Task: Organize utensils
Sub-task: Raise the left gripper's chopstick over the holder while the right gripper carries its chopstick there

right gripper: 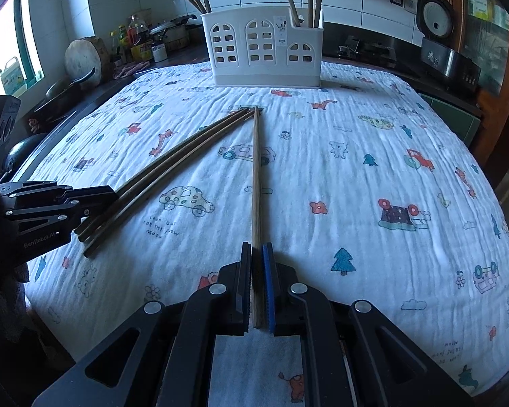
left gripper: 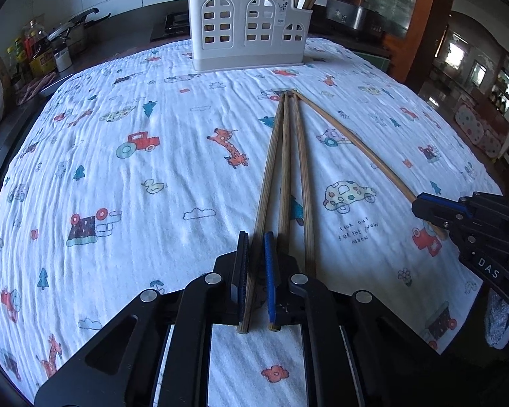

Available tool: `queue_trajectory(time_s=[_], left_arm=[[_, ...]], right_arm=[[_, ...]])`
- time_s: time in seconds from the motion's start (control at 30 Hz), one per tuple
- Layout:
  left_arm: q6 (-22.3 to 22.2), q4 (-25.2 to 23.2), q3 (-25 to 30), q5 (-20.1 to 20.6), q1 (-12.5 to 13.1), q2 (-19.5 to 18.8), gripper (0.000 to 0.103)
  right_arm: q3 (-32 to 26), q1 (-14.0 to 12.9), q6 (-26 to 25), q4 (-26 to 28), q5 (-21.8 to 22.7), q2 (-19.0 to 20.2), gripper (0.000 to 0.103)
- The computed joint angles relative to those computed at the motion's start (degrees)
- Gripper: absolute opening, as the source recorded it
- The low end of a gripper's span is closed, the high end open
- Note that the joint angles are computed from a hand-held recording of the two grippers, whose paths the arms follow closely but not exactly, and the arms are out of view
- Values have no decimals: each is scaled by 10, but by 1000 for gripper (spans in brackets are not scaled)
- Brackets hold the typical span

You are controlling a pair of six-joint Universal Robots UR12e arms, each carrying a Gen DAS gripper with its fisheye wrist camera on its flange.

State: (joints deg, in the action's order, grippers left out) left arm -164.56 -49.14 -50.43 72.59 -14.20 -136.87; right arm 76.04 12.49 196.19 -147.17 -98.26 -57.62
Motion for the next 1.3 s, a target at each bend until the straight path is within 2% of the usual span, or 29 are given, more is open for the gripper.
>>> queue_trajectory(time_s=[0.23,0.5,0.77,1.0,1.3], left_arm=[[-5,14,-8,-16,3,8,7],[-20,55,-10,-26,9,18,6],[-33,77,2,-45,15,19,6],[-45,71,39,-55,19,3,6],[-62,57,114,-65,20,-32,6]], right_arm=[[5,1,-3,-11,-1,-4,7],[7,3,-27,-54,-20,-14,7],[-7,3,-61,-100,-34,-14,7],[-35,0,-79,-119,-21,-4,7],[-91,-9,-98,-106,-5,19,7]])
